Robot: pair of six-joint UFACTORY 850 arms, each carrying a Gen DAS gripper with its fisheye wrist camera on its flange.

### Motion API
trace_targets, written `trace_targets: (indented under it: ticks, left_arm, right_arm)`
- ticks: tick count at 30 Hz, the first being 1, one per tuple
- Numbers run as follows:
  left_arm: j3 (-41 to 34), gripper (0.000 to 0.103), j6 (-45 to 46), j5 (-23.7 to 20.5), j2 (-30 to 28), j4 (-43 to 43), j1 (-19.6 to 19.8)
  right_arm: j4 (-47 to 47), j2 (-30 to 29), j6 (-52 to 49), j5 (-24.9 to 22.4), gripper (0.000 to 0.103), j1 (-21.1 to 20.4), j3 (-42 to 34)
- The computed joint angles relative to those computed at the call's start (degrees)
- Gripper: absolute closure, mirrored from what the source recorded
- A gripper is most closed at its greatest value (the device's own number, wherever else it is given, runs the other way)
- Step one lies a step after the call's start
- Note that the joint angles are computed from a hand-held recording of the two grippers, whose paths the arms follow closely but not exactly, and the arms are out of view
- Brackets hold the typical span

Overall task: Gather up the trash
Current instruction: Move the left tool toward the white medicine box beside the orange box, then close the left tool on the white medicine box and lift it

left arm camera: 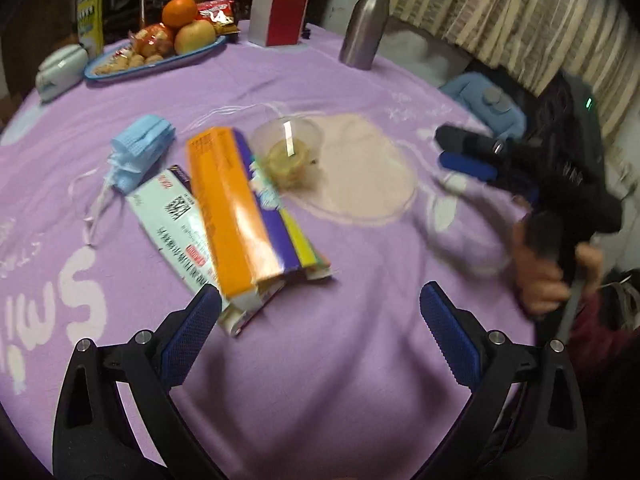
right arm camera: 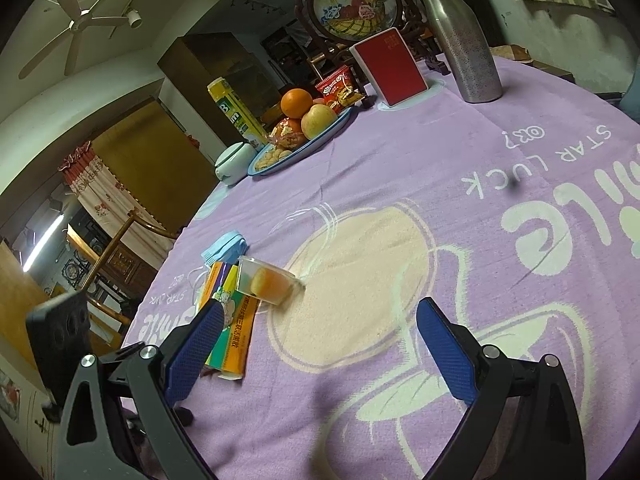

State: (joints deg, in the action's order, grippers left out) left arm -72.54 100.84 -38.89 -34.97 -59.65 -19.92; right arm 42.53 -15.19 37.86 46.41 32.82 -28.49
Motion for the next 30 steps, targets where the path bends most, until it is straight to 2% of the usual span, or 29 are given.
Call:
trace_targets:
  ticks: [3,4,7,9,10,12,13,14,16,18,22,24,28,30]
  left_arm:
    - [1.43,0.007,1.08,7.18,0.6,-1.63,-0.21]
    - [1.71,0.007,1.67,10.83,0.71,-3.22,-0.24]
    - [0.58,0.007,1.41,15.83,-0.14,-6.91,0.8]
    - [-2.06,0.007,-3.34,18.62,-1.89,-7.79,2.01]
    - [-2.65,0.007,-5.71,19.11,-2.12,-7.44,2.6]
    - [-4.95,0.007,-9.74,13.84,-3.4,-5.87,4.15]
    - [-5.29,0.007,-8.66,10.73,-3.52,-6.33,4.51]
    - [-5.31,0.007,-7.08,10.02,-3.35,-7.06,4.4]
    - [-4.03,0.007,-2.42,12.74,-2.34,-9.75,2.91]
    - [-5.24,0.007,-4.01,15.62,-3.16,-7.59,0.81]
    - [-9.79,0.007,-16.05,12.33,-5.89,1.23,-1.16]
    - [-9.56,0.007,-15.1,11.35,-5.74,0.57,-2.09]
    - [-6.77,0.007,-7.9,16.31,-4.31,-3.97,-4.3]
    - [-7.76,0.007,-10.97,16.2,-5.11,-1.51,-3.84]
  right_arm:
    - [-0.7,-0.07,-0.24,-0.53,0.008,-0.22,-0.22]
    - [-1.06,-0.1,-0.49,-1.0,0.008,-0.4,-0.41]
    - [-1.51,-0.2,-0.88,-1.78,0.008,-0.66,-0.79]
    - [-1.62,-0.28,-0.9,-2.0,0.008,-0.75,-0.91]
    - [-1.6,-0.32,-0.92,-2.09,0.008,-0.79,-0.96]
    - [-1.47,-0.4,-1.12,-2.43,0.008,-0.89,-1.16]
    - [-1.44,-0.47,-1.24,-2.64,0.008,-0.94,-1.28]
    - [-1.45,-0.5,-1.34,-2.8,0.008,-1.01,-1.39]
    - [-1.71,-0.5,-1.34,-2.96,0.008,-1.14,-1.4]
    - [-1.68,-0.48,-1.27,-2.85,0.008,-1.11,-1.37]
    - [-2.03,-0.53,-0.53,-2.26,0.008,-1.16,-1.16]
    - [-2.15,-0.53,-0.66,-2.1,0.008,-1.08,-1.18]
    - [-2.33,-0.34,-0.19,-1.41,0.008,-0.95,-0.78]
    - [-2.47,-0.29,0.21,-1.01,0.008,-0.88,-0.57]
